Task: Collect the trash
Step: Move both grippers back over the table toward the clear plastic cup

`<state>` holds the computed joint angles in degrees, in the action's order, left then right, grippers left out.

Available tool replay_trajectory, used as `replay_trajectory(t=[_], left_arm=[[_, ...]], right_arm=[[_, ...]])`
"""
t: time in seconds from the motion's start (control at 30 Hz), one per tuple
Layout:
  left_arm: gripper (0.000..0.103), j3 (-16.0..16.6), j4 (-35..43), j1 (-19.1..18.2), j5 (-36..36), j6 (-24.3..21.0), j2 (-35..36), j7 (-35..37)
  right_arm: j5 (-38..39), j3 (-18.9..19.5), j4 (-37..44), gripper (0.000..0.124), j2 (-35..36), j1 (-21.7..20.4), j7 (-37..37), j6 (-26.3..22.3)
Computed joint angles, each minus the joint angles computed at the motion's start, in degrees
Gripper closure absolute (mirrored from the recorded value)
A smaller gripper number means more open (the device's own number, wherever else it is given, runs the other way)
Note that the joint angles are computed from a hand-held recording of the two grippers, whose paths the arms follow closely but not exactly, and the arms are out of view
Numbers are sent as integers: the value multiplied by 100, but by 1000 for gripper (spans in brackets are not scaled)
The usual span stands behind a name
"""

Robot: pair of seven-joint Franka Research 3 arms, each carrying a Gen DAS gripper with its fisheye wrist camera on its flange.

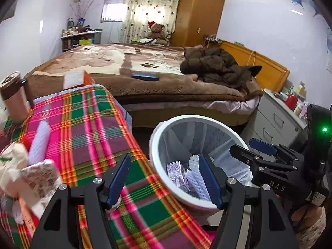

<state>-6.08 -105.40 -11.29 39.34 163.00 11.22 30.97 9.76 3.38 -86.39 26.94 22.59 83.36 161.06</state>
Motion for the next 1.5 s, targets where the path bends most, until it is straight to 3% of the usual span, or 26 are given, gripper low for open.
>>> replay_trajectory(t=[0.17,0.37,0.6,1.07,1.5], left_arm=[[33,93,-577,11,617,54,-531,-796],[33,-105,-1187,291,1514,-106,-1177,-1720],[31,-409,-1843,723,2106,-423,-1846,-2513],[30,-645,-3016,1417,2128,-666,-2843,-3189],[30,-487,-3334,1704,1660,-529,-2862,-2854]], right_arm=[[266,271,-287,56,-189,-84,-346,278],[825,682,-487,56,-310,-204,-990,456],[1324,910,-581,56,-355,-189,-1596,446],[1267,778,-151,56,-11,268,-1771,-90],[644,524,612,56,499,634,-1200,-756]])
